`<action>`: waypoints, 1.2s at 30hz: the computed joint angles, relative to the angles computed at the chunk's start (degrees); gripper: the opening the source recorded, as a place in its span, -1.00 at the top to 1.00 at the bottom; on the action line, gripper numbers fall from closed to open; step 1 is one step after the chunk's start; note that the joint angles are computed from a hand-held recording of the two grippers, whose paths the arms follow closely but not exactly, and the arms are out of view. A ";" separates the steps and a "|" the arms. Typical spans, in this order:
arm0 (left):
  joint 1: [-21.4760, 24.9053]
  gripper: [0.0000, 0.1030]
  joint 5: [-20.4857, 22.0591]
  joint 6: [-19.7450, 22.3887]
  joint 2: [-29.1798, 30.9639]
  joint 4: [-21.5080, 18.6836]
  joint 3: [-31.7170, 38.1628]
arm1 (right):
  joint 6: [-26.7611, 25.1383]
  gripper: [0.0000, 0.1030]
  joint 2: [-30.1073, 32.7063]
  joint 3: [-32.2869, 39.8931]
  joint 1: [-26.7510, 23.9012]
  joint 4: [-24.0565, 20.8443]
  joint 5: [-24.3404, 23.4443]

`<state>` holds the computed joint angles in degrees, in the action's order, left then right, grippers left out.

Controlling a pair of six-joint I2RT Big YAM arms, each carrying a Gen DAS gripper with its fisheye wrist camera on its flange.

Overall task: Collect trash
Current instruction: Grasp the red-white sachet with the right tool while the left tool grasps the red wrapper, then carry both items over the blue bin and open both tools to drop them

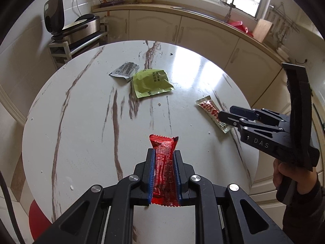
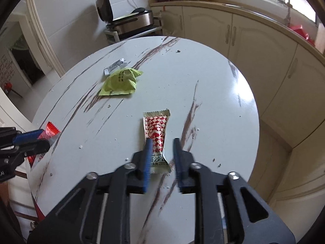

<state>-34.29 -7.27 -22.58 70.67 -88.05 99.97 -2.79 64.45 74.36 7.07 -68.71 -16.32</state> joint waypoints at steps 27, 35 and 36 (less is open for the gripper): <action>-13.70 0.74 -1.12 0.53 19.28 -2.90 19.89 | -11.13 0.84 -12.28 -6.95 -33.16 -4.64 -23.95; -20.92 0.74 0.83 2.88 34.73 -6.40 36.37 | -20.68 0.82 -10.45 -10.04 -51.91 -8.79 -26.26; -21.50 0.74 1.31 3.01 36.55 -6.87 38.20 | -21.16 0.75 -9.77 -10.66 -53.20 -8.45 -26.15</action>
<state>-55.79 -5.96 -19.57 107.22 -94.92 138.17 -23.95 54.68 63.70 -46.12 -77.17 -42.48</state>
